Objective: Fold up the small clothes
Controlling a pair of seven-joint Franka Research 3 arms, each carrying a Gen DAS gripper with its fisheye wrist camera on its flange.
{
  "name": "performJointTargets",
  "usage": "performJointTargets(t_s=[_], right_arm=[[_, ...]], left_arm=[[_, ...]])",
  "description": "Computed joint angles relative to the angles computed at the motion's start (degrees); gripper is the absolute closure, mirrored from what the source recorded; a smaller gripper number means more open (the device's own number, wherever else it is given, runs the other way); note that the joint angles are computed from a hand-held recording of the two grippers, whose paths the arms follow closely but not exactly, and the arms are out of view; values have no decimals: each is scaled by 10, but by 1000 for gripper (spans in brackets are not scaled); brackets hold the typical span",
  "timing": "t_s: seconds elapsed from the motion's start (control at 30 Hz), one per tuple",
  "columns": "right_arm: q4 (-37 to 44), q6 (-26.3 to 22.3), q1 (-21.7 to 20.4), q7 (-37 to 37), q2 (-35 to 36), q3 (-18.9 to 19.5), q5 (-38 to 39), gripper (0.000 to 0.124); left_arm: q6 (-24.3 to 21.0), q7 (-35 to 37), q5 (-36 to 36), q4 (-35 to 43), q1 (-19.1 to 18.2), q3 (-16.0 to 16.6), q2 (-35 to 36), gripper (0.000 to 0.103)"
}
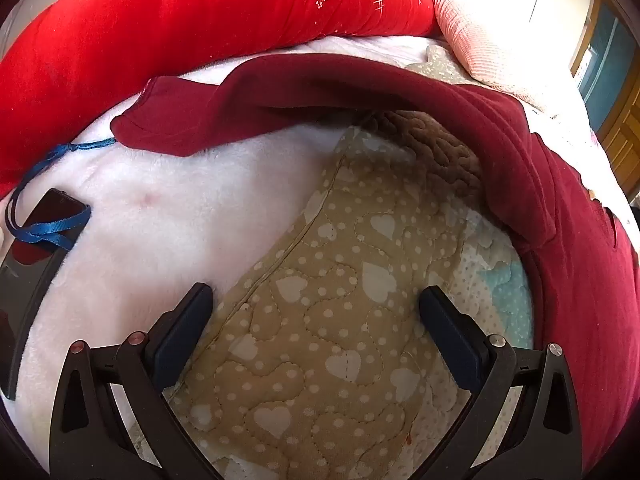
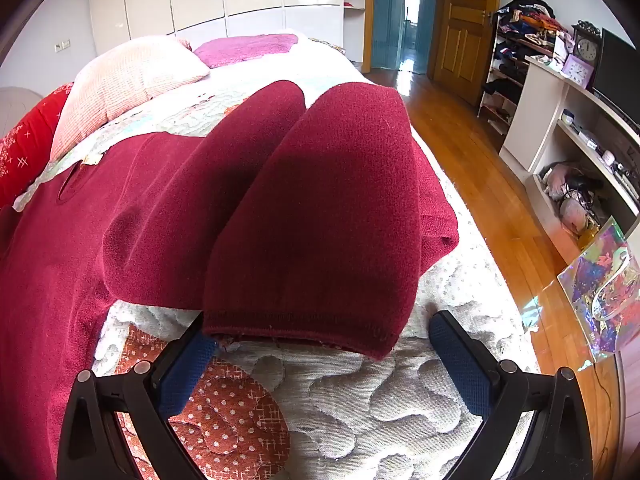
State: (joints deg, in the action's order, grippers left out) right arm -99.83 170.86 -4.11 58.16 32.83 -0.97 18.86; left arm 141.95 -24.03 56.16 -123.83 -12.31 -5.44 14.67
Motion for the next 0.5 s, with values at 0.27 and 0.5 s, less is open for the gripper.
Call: performJointTargets(t_s=[0.27, 0.5], right_arm=[[0, -1, 1, 1, 0, -1, 0, 21], [0, -1, 1, 1, 0, -1, -1, 21]], left_arm=[[-3, 1, -2, 6, -3, 0, 4, 0], [0, -2, 0, 6, -3, 2, 4, 0]])
